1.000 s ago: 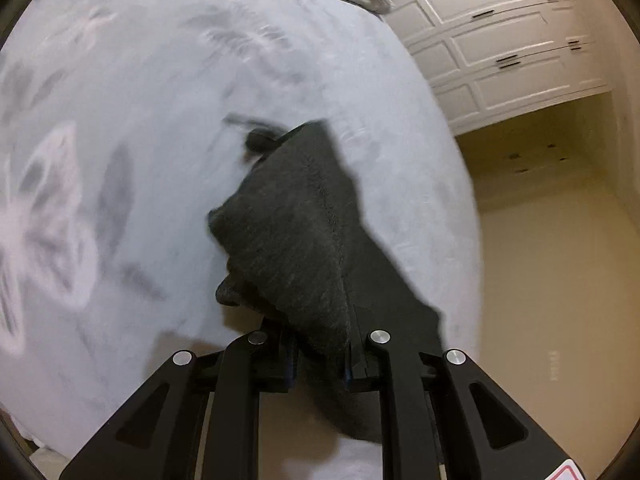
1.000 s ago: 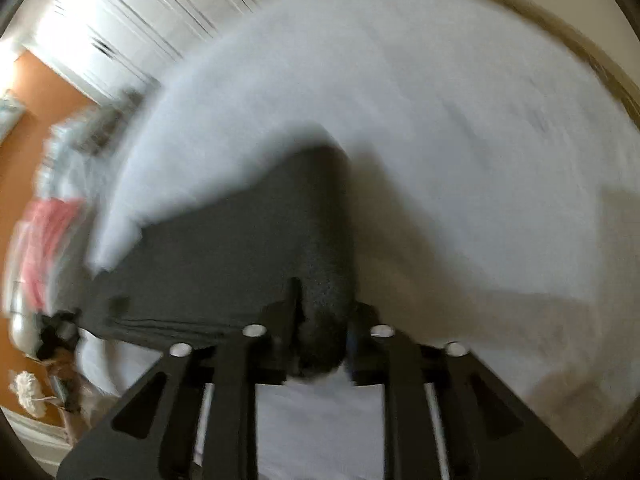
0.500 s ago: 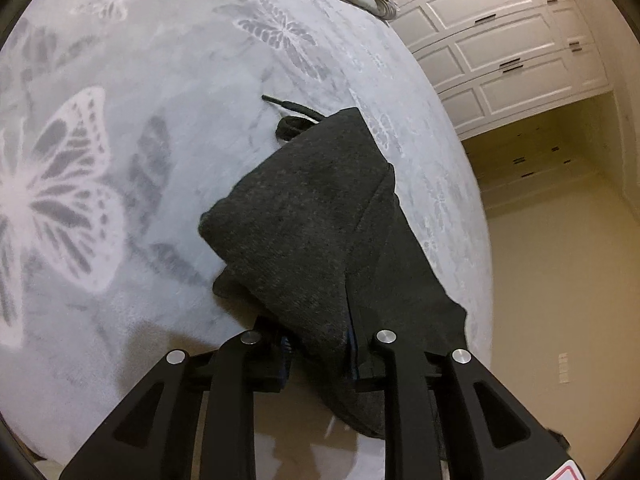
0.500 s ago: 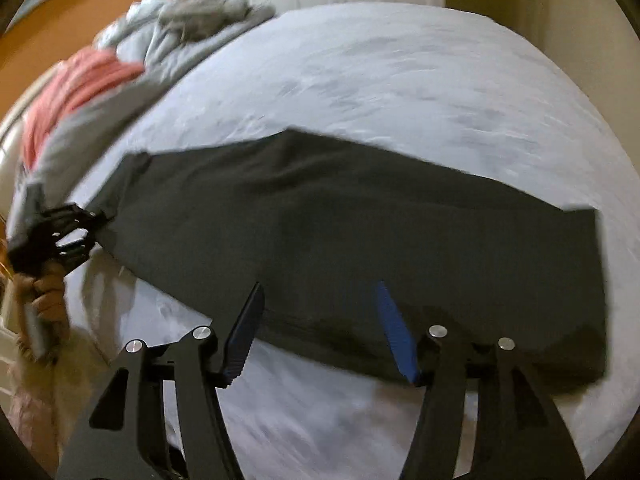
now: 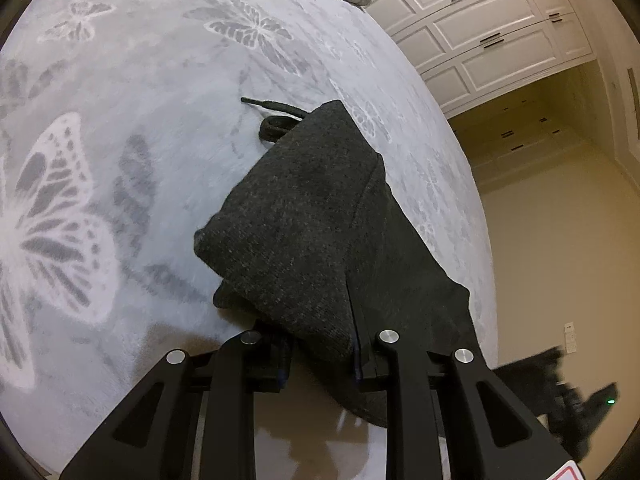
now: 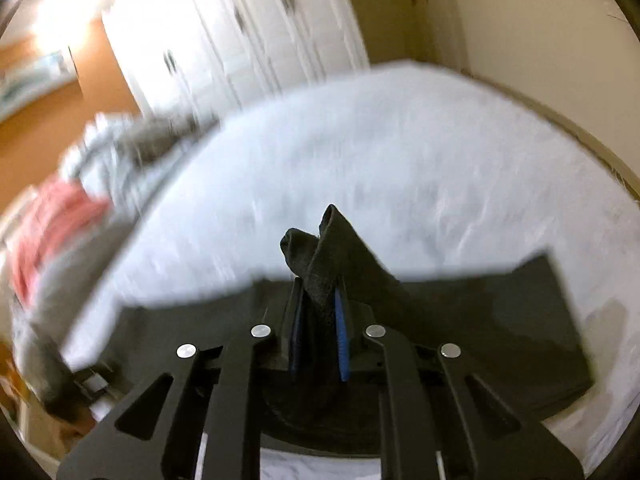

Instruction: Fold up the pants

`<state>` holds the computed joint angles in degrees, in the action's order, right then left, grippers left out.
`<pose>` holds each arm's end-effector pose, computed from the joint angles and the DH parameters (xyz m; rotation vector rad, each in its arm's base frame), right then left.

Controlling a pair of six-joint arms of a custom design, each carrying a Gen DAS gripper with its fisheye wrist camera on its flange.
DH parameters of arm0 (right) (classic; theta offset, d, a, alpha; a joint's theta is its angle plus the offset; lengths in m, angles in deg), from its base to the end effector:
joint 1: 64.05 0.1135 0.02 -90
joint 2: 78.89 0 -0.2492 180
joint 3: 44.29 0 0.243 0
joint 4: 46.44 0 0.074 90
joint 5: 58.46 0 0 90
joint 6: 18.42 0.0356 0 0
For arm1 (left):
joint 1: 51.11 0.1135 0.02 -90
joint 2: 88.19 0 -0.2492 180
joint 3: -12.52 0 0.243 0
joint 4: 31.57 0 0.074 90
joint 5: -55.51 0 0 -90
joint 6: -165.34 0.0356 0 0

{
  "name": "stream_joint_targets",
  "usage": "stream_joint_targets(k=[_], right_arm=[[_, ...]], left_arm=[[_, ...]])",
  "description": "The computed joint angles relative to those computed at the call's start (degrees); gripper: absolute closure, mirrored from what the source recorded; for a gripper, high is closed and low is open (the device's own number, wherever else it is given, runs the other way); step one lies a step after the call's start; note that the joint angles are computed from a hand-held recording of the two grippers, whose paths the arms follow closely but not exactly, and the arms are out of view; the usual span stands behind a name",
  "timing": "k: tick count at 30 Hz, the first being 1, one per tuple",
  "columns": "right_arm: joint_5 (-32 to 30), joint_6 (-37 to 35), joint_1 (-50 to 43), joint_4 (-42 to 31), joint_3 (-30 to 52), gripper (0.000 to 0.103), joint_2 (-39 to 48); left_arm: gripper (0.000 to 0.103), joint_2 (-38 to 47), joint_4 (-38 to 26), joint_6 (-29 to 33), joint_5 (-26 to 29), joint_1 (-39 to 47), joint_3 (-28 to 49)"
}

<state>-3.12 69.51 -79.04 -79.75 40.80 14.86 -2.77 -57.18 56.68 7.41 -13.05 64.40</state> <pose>0.3465 -0.0718 0.2565 -0.0559 2.2013 0.5289 0.2148 0.1380 0.1414 -0.9117 2.2196 -0.7896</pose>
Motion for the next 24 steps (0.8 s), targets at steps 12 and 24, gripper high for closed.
stream_joint_targets(k=[12, 24], right_arm=[[0.0, -7.1, -0.7, -7.7, 1.3, 0.069, 9.9], [14.3, -16.0, -18.5, -22.1, 27.2, 0.046, 31.2]], left_arm=[[0.080, -0.7, -0.5, 2.4, 1.0, 1.1, -1.0], [0.069, -5.3, 1.7, 1.4, -8.0, -4.9, -3.0]])
